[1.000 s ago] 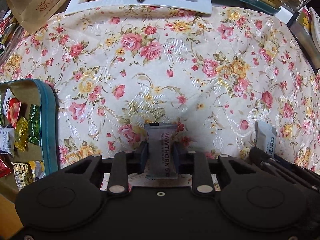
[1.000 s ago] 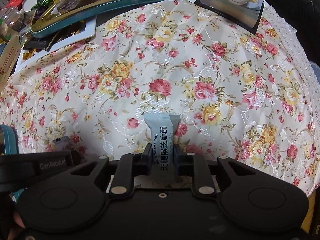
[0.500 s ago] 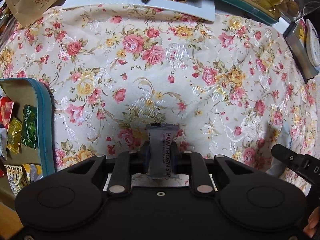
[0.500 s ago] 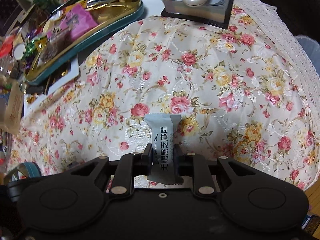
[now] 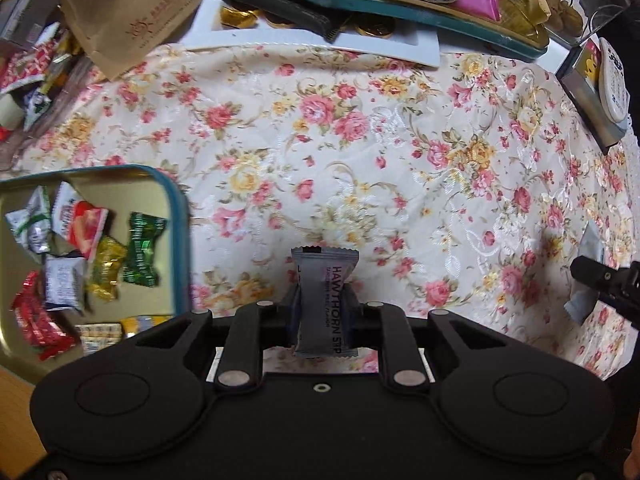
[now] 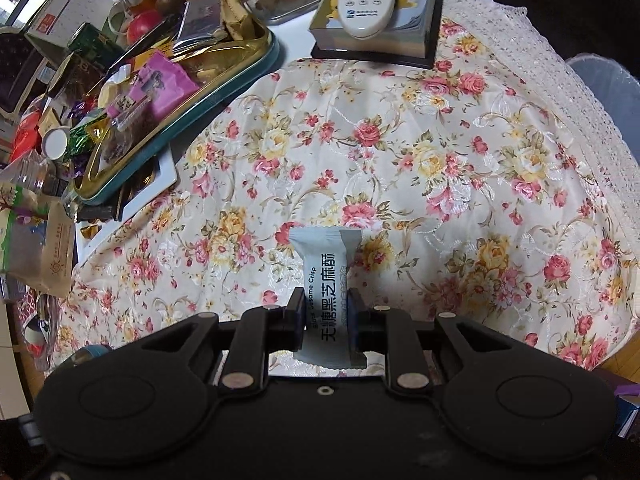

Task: Organize snacks
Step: 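Lift both packets and carry them over the gold tray with both tools, then open the left tool over the gold tray while the right tool releases the sesame packet there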

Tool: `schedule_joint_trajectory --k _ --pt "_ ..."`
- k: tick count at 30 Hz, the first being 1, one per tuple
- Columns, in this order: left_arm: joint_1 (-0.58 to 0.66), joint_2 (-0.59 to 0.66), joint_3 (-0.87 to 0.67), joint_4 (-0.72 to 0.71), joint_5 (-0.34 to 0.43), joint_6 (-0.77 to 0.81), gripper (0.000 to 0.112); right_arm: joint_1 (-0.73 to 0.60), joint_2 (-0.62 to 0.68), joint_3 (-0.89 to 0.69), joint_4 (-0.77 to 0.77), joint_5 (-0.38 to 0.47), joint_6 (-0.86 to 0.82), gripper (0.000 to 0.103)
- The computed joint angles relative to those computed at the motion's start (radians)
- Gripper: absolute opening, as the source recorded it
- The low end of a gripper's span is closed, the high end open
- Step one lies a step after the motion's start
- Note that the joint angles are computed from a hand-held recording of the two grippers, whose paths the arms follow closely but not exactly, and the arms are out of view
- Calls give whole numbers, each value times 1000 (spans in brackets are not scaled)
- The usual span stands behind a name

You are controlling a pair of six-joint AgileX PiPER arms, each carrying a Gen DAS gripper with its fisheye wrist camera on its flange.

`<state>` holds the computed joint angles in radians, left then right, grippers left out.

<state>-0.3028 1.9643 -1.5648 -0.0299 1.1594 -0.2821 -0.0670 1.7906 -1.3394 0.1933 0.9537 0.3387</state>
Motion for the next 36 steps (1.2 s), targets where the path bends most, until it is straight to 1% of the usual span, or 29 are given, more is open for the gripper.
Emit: schedule_joint_trajectory --k 3,6,10,14,22,30,36 --pt "-3 -52 37 49 -17 -22 26 42 -9 0 -28 -9 14 23" --pt "21 -99 71 83 -40 -14 26 103 -19 -3 -59 -17 29 23" --pt "83 -141 105 101 -58 19 26 185 -15 -29 -49 -13 23 23" --pt "166 -170 147 96 -71 69 26 296 -1 -73 -56 -9 25 23" --pt "328 -196 208 86 -97 135 26 494 43 -183 -77 10 29 23" --pt "451 -195 221 123 -124 135 27 617 98 -288 -71 34 29 23" --pt "509 -195 208 108 -131 163 29 677 137 -365 -63 42 32 23"
